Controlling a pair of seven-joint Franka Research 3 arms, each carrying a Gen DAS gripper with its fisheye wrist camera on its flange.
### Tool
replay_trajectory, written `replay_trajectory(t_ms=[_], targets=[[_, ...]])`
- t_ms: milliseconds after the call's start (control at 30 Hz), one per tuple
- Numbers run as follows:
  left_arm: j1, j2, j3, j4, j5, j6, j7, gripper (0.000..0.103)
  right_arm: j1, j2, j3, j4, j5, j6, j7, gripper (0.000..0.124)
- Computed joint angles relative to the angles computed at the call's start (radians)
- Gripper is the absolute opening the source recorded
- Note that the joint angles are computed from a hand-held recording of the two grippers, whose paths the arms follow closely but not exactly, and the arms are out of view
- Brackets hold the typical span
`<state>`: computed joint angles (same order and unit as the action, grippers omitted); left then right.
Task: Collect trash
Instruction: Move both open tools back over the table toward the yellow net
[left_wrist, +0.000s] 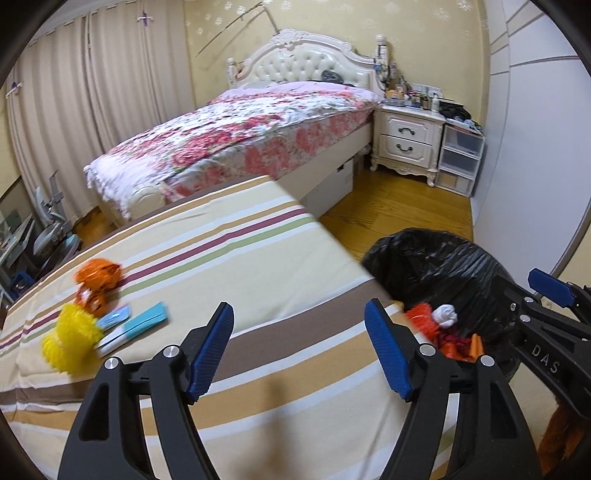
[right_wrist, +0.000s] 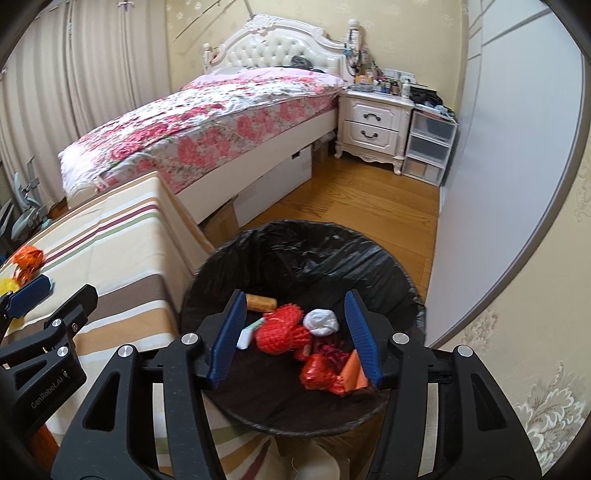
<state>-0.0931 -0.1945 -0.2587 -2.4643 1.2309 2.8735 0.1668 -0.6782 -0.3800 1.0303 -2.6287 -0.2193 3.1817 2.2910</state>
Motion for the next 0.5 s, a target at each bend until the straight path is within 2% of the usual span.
replay_trajectory(t_ms=[133,300,500], targets=[[0.023,-0.088,0.017,-0.083,-0.022,-0.017,0.003,0.072,0.038,0.027,0.009,0.023,-0.01,-0.004,-0.01,0.055],[0.078,-0.194,0.027,-0.183,-0.077,-0.031,0.038,0.073,0.044,0.068,0.059,0.066,-0.045,-0.014,-0.012,0.055],[0.168,-0.293,0.032,-0.272,-0.115,-0.037,0.068,0.073,0.002,0.108,0.163,0.131,-0.111,-0.039,0.006,0.056]])
